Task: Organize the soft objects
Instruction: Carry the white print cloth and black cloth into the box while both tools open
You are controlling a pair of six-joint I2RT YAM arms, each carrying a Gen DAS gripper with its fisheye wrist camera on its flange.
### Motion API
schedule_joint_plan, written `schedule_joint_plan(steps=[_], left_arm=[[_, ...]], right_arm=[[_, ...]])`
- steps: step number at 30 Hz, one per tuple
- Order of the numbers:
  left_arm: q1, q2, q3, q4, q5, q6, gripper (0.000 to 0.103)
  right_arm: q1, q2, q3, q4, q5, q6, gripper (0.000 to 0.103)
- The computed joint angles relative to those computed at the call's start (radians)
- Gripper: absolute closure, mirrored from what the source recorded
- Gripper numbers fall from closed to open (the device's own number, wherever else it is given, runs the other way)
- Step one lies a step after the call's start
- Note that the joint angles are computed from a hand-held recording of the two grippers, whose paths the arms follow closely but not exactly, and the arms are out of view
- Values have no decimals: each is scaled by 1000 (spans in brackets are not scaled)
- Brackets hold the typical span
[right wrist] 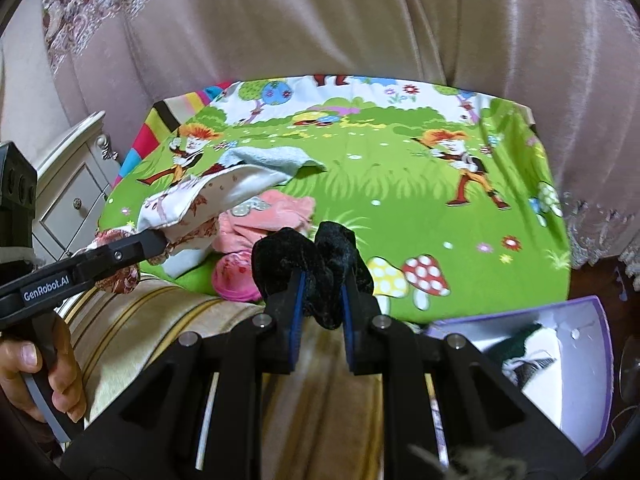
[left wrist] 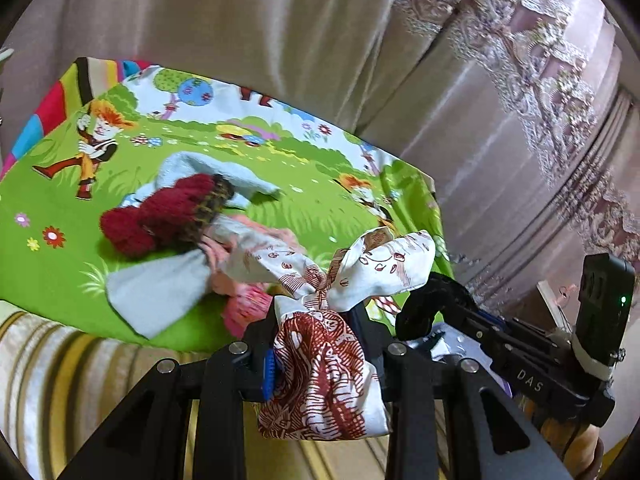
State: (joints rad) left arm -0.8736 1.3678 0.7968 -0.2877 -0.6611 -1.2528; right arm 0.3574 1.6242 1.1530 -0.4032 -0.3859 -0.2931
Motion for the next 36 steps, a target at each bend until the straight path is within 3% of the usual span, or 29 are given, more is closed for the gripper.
schedule_joint_plan(steps=[9, 18, 36], left_arm=[[-47, 151, 150, 36, 50, 66, 71], [-45, 289, 291, 60, 146, 142, 71], [-68, 639, 741, -69, 321, 302, 71]], right_arm=[[-174, -72, -11, -40, -52, -48, 83], [-355, -45, 36, -60, -84, -70, 83], [-594, 45, 115, -76, -81, -96, 82]])
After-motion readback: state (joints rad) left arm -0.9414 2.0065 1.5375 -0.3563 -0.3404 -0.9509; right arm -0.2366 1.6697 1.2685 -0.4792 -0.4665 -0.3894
